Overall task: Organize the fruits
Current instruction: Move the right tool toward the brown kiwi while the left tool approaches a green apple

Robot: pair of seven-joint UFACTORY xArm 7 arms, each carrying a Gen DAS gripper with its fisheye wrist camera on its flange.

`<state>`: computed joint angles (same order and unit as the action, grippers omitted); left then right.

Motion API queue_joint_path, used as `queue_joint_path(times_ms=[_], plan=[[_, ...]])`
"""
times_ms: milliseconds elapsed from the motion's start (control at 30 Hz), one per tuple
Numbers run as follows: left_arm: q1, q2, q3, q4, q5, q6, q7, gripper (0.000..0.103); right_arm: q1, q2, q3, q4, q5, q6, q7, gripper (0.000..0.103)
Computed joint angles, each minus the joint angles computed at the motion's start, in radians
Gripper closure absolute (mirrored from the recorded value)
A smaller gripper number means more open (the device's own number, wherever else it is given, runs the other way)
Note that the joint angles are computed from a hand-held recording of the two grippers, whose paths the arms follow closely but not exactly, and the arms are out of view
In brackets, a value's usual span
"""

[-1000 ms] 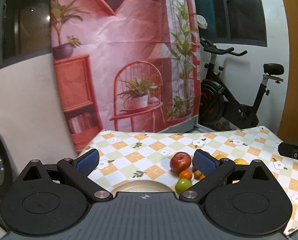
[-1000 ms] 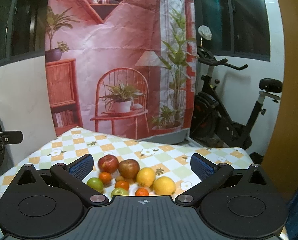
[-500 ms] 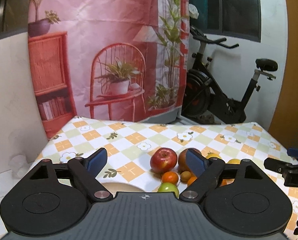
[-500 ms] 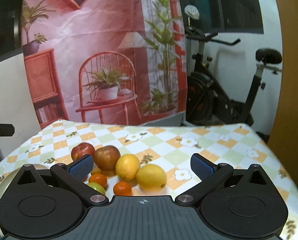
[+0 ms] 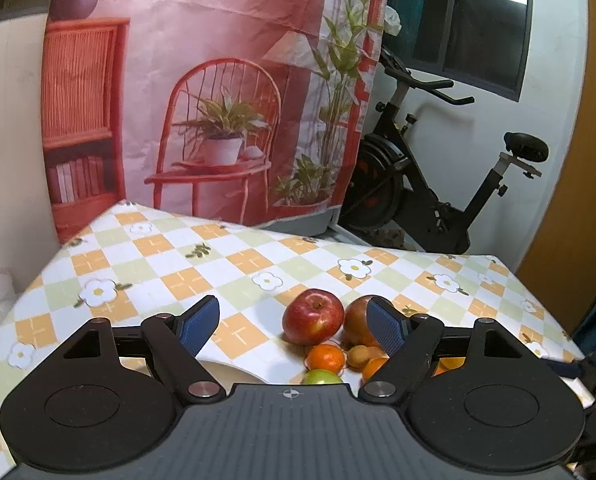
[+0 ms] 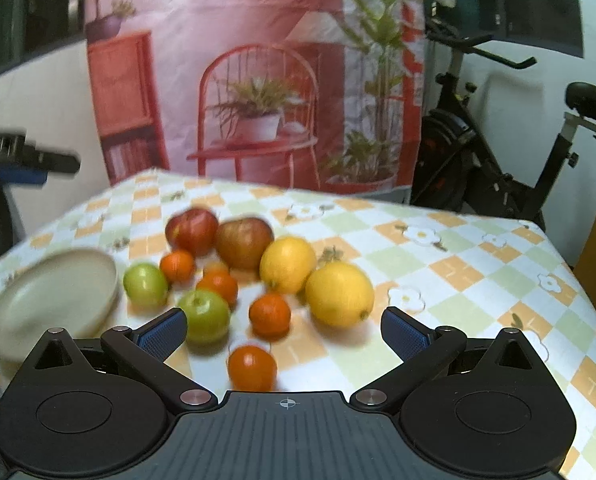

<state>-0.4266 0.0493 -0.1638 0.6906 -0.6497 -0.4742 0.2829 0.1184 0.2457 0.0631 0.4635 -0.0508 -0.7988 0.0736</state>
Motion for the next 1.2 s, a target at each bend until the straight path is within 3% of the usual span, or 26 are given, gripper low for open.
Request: queue_joint_path(times_ms=[100, 233, 300, 433, 500, 733, 833, 1200], plan=[[-0.003, 0.013, 0.004, 0.018, -0.006, 0.041, 0.005, 0.020, -0.020, 0.022, -0.004, 0.009, -0.056, 0.027, -0.007, 0.005], [-0.059, 0.051, 0.026, 0.064, -0.139, 0.064, 0.112, 0.020, -0.059, 0.065, -0.008, 0.017, -0.142, -0.004, -0.017, 0.008], [-0.056, 0.058, 0.028, 0.063, -0.105, 0.079, 0.077, 0.021, -0.078, 0.083, -0.010, 0.021, -0.188, -0.009, -0.030, 0.010], [-0.103, 0.083, 0.062, 0.082, -0.132, 0.091, 0.111, 0.021, -0.123, 0.124, -0.010, 0.041, -0.286, -0.002, -0.050, 0.024], [-0.124, 0.093, 0.072, 0.087, -0.151, 0.090, 0.125, 0.021, -0.171, 0.144, -0.001, 0.050, -0.365, -0.005, -0.017, 0.028], [-0.132, 0.107, 0.082, 0.072, -0.050, 0.117, 0.066, 0.029, -0.292, 0.196, 0.016, 0.082, -0.565, -0.059, 0.136, 0.042], [-0.153, 0.113, 0.096, 0.069, -0.041, 0.103, 0.069, 0.032, -0.300, 0.204, 0.008, 0.085, -0.584, -0.073, 0.164, 0.054], [-0.190, 0.122, 0.102, 0.061, -0.115, 0.083, 0.097, 0.041, -0.319, 0.227, 0.003, 0.110, -0.667, -0.082, 0.225, 0.072]])
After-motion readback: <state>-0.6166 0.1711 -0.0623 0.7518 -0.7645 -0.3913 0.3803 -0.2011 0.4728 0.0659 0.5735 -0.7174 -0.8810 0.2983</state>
